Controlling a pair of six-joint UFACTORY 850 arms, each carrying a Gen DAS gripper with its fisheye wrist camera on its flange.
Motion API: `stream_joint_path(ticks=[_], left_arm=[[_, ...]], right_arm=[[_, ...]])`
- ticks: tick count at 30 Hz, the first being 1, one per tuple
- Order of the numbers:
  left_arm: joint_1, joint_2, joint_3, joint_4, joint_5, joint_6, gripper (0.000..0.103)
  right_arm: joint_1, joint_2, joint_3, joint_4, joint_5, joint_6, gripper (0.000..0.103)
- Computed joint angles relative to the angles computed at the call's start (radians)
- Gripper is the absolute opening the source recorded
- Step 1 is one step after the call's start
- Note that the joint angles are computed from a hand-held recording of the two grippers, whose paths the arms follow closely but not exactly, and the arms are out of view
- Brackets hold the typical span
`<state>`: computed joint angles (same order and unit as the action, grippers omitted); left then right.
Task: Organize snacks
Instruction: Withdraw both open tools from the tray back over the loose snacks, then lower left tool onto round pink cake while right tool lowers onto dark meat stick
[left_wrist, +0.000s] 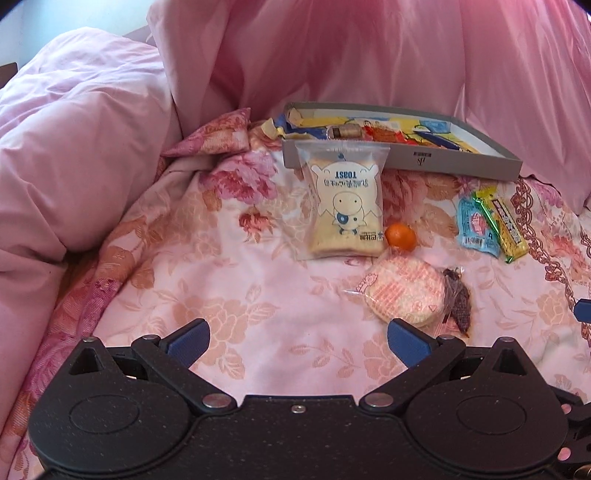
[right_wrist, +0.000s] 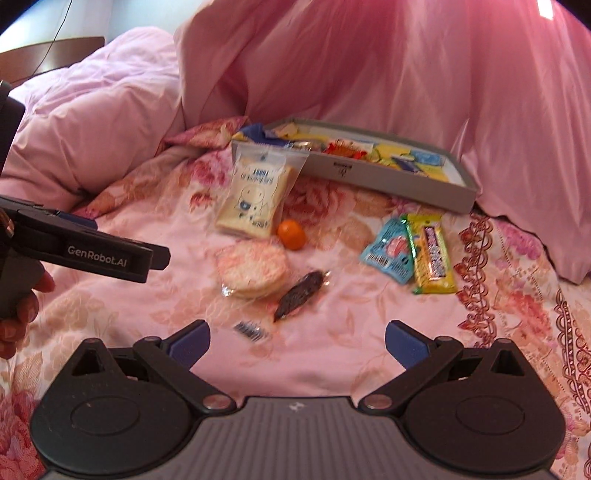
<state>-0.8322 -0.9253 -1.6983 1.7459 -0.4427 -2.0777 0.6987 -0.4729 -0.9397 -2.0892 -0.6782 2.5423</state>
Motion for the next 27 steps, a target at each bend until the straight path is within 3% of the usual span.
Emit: stream_joint_path(ticks=[10, 20, 23, 27], left_arm=[[0.016, -0.023, -0.029, -0.002, 0.020, 0.000, 0.102], [0.040, -0.060, -0.075, 0.120, 0.053, -0.103, 0.102], [0.048, -0.073, -0.100, 0.085, 0.036, -0.066, 0.102], [0.071, -0.078, -0.108, 0.152, 0.061, -0.169, 0.102]], right_arm=[[-0.007, -0.033, -0.044, 0.053, 0.045, -0.058, 0.103], [-0.026, -0.075, -0.105, 0.090, 0.078, -0.108, 0.103], [-0.045, -0.090, -0.130, 0.084, 0.112, -0.102, 0.103], [-0.075, -0.114, -0.167, 0.076, 0.167, -0.080, 0.103]])
